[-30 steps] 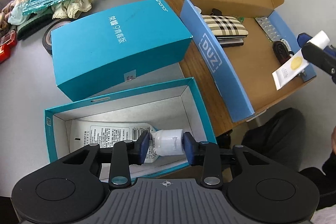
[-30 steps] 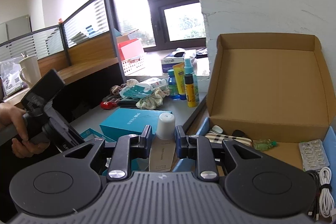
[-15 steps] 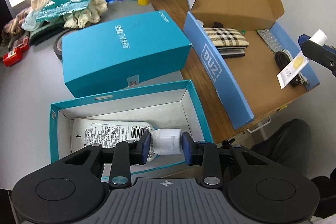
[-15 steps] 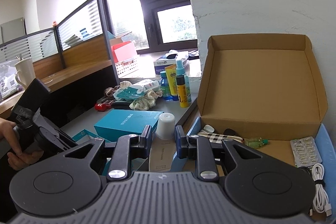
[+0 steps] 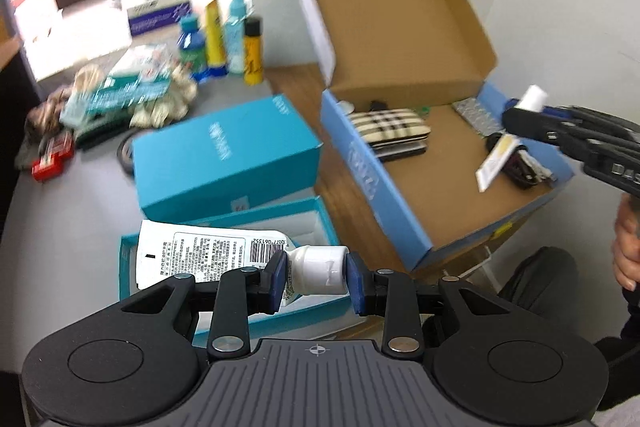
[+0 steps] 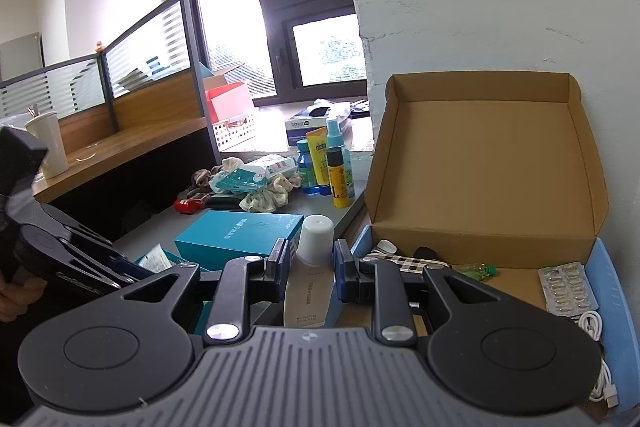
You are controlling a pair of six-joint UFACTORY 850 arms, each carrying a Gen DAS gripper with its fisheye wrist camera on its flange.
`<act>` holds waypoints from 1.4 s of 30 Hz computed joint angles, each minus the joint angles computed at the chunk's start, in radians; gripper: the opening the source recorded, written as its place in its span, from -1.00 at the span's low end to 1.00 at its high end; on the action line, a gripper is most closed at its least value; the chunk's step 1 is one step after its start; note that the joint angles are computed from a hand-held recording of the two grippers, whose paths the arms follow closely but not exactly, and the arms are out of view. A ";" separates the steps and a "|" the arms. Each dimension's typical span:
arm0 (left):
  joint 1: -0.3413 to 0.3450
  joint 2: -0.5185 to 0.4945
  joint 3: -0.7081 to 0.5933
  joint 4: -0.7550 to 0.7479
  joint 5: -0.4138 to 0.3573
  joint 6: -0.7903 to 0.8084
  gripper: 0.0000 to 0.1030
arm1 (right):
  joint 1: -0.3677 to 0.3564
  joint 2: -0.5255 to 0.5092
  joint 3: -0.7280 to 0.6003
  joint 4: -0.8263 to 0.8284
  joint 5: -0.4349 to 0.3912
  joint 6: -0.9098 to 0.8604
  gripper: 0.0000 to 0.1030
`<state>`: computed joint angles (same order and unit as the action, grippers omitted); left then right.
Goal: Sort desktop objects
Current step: 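Close the left gripper on the white tube cap and lift the tube while the right gripper holds the card, then carry the white tube into the cardboard box and open the left gripper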
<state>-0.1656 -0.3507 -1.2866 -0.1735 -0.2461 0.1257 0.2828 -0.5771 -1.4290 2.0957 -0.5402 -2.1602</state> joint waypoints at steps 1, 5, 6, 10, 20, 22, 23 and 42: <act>-0.007 0.006 0.005 0.017 0.014 0.001 -0.33 | -0.001 0.003 0.004 0.002 0.002 -0.003 -0.47; -0.038 0.016 0.012 0.117 0.067 -0.010 -0.33 | -0.009 0.014 0.023 0.015 0.018 -0.014 -0.47; -0.043 0.014 0.010 0.099 0.075 0.024 -0.33 | -0.012 0.017 0.029 0.021 0.022 -0.017 -0.47; -0.063 -0.005 -0.014 -0.007 0.095 0.199 -0.33 | -0.026 0.028 0.052 0.055 0.035 -0.034 -0.47; -0.103 -0.116 -0.148 -0.450 0.029 0.888 -0.33 | -0.073 0.041 0.099 0.136 0.047 -0.065 -0.47; -0.107 -0.145 -0.188 -0.474 0.003 0.956 -0.33 | -0.079 0.038 0.103 0.148 0.045 -0.059 -0.47; -0.108 -0.163 -0.212 -0.482 -0.012 0.986 -0.33 | -0.083 0.036 0.104 0.153 0.044 -0.057 -0.47; -0.072 -0.519 -0.691 -0.312 -0.506 1.031 -0.33 | -0.118 -0.006 0.107 0.231 0.030 -0.035 -0.47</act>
